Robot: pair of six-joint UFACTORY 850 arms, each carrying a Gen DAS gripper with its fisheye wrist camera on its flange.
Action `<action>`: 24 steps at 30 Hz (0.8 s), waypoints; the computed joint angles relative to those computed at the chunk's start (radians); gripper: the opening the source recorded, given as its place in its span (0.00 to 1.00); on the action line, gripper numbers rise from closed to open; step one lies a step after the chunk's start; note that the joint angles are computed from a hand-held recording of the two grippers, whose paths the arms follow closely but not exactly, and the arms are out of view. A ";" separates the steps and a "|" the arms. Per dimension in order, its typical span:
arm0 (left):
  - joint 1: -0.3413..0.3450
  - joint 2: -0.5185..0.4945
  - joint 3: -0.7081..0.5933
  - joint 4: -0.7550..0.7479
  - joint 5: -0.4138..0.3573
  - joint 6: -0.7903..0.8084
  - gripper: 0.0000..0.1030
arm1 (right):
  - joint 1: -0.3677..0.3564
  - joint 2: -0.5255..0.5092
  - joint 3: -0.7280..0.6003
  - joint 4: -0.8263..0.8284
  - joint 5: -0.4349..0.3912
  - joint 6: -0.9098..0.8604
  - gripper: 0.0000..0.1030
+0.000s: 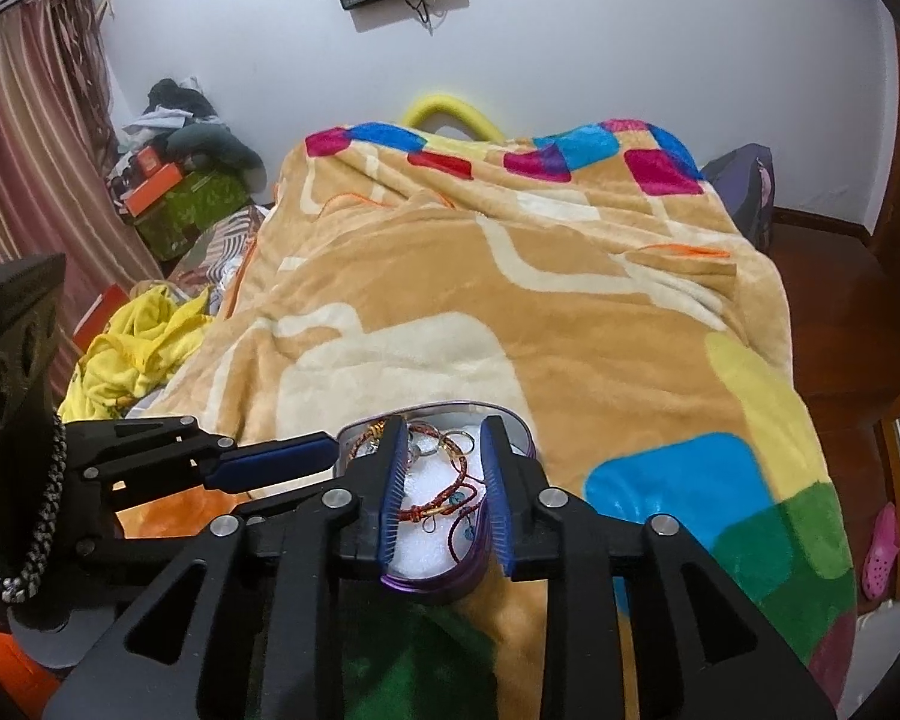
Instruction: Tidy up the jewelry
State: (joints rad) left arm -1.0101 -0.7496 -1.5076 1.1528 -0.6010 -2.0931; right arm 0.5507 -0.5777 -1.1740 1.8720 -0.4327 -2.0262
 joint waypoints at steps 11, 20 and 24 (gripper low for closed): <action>-0.071 0.096 0.040 0.071 -0.195 -0.115 0.23 | -0.003 0.184 0.168 0.396 -0.034 -0.373 0.23; -0.228 0.136 -0.035 0.174 -0.598 -0.107 0.40 | -0.006 0.473 0.420 0.763 -0.238 -0.691 0.23; -0.299 0.123 -0.085 0.224 -0.768 -0.095 0.54 | 0.015 0.606 0.538 0.918 -0.344 -0.837 0.23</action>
